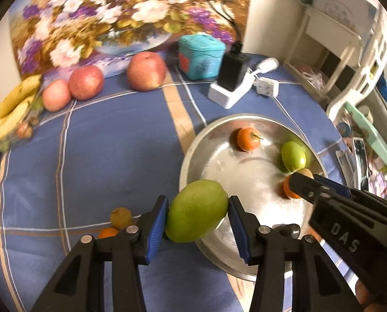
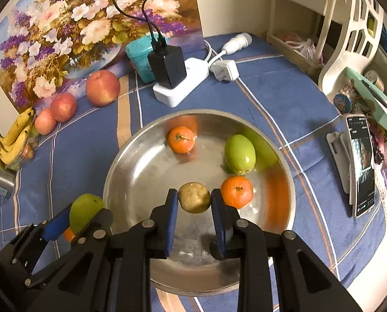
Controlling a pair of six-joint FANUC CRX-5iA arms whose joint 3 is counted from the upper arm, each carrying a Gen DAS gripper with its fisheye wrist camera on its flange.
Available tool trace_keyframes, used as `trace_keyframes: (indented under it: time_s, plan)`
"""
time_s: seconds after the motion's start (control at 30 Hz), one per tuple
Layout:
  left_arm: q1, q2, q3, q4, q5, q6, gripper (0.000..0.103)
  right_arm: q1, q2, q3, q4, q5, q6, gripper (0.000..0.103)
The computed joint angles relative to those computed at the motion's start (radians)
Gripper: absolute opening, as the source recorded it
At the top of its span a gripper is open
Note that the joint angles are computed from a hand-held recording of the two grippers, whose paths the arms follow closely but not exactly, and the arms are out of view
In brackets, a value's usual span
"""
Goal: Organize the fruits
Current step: 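Carry the pear with the left tool into the steel bowl while the right tool drops the kiwi there, then withdraw the left tool toward a tangerine while the right tool approaches a dark plum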
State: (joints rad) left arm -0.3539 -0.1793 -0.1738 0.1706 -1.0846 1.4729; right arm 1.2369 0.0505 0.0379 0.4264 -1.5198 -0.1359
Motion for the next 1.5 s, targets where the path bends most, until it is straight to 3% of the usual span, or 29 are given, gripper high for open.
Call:
trace_keyframes:
  time_s: [0.97,1.07,1.13,1.27,1.5]
  plan:
    - [-0.066,0.028,0.009,-0.051,-0.005,-0.045,0.050,-0.022,-0.026,-0.034,-0.097,0.017,-0.009,0.028]
    - [-0.066,0.028,0.010,-0.051,-0.004,-0.048,0.050,-0.023,-0.027,-0.037,-0.094,0.016,-0.012,0.032]
    - [-0.067,0.030,0.012,-0.056,-0.006,-0.043,0.051,-0.021,-0.029,-0.039,-0.091,0.014,-0.018,0.042]
    - [-0.067,0.026,0.010,-0.054,-0.001,-0.043,0.059,-0.014,-0.033,-0.044,-0.080,0.011,-0.030,0.043]
    - [-0.057,0.014,0.005,-0.046,0.008,-0.044,0.060,-0.005,-0.041,-0.050,-0.061,0.002,-0.054,0.044]
